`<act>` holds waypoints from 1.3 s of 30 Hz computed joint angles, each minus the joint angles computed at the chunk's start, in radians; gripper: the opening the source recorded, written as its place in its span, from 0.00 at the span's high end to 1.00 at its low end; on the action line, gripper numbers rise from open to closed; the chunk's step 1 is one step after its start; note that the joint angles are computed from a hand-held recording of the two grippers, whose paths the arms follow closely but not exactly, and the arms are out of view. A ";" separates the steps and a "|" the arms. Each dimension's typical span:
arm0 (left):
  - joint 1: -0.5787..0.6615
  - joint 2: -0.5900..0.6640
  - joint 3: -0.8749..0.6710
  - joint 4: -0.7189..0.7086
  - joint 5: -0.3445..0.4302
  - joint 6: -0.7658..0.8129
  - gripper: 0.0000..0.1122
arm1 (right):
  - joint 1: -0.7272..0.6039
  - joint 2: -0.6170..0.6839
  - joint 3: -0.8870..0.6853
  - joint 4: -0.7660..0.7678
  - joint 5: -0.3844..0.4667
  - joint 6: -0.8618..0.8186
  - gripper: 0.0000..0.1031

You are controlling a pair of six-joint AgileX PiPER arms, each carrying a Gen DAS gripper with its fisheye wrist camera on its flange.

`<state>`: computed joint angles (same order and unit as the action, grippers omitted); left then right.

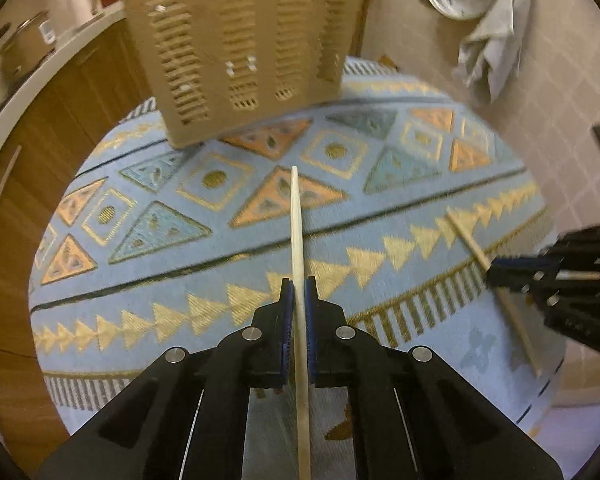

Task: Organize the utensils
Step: 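Lower the left gripper onto a chopstick while the right gripper grasps another chopstick, then carry both chopsticks upright over the caddy and open both grippers to drop them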

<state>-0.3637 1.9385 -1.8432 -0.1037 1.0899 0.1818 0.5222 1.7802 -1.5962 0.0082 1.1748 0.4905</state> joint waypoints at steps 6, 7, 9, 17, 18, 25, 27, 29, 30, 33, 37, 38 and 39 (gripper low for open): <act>0.038 -0.058 0.048 -0.051 -0.058 0.018 0.97 | 0.005 0.013 -0.053 0.016 -0.004 -0.014 0.96; 0.041 -0.066 0.054 -0.058 -0.063 0.020 0.97 | 0.007 0.015 -0.065 0.021 -0.008 -0.014 0.96; 0.050 -0.083 0.068 -0.077 -0.080 0.026 0.97 | 0.009 0.006 -0.075 0.023 -0.019 -0.018 0.96; 0.075 -0.118 0.100 -0.126 -0.128 0.044 0.97 | 0.000 -0.064 -0.037 0.061 -0.122 -0.053 0.96; 0.077 -0.125 0.108 -0.133 -0.137 0.043 0.97 | 0.006 -0.071 -0.032 0.060 -0.141 -0.046 0.96; 0.116 -0.171 0.121 -0.225 -0.188 0.076 0.97 | 0.015 -0.155 0.033 0.040 -0.321 -0.043 0.96; 0.127 -0.180 0.118 -0.255 -0.199 0.087 0.97 | 0.011 -0.178 0.053 0.047 -0.374 -0.059 0.96; 0.140 -0.193 0.117 -0.289 -0.219 0.103 0.97 | 0.010 -0.197 0.067 0.059 -0.421 -0.075 0.96; 0.145 -0.197 0.116 -0.300 -0.225 0.109 0.97 | 0.008 -0.206 0.072 0.069 -0.448 -0.088 0.96; 0.161 -0.207 0.104 -0.344 -0.238 0.130 0.97 | 0.009 -0.226 0.077 0.065 -0.508 -0.110 0.97; 0.169 -0.217 0.085 -0.386 -0.263 0.146 0.97 | 0.011 -0.235 0.068 0.048 -0.560 -0.116 0.97; 0.169 -0.216 0.079 -0.390 -0.264 0.147 0.97 | 0.007 -0.235 0.067 0.065 -0.573 -0.133 0.97; 0.170 -0.215 0.071 -0.398 -0.264 0.149 0.97 | 0.004 -0.239 0.073 0.077 -0.588 -0.146 0.97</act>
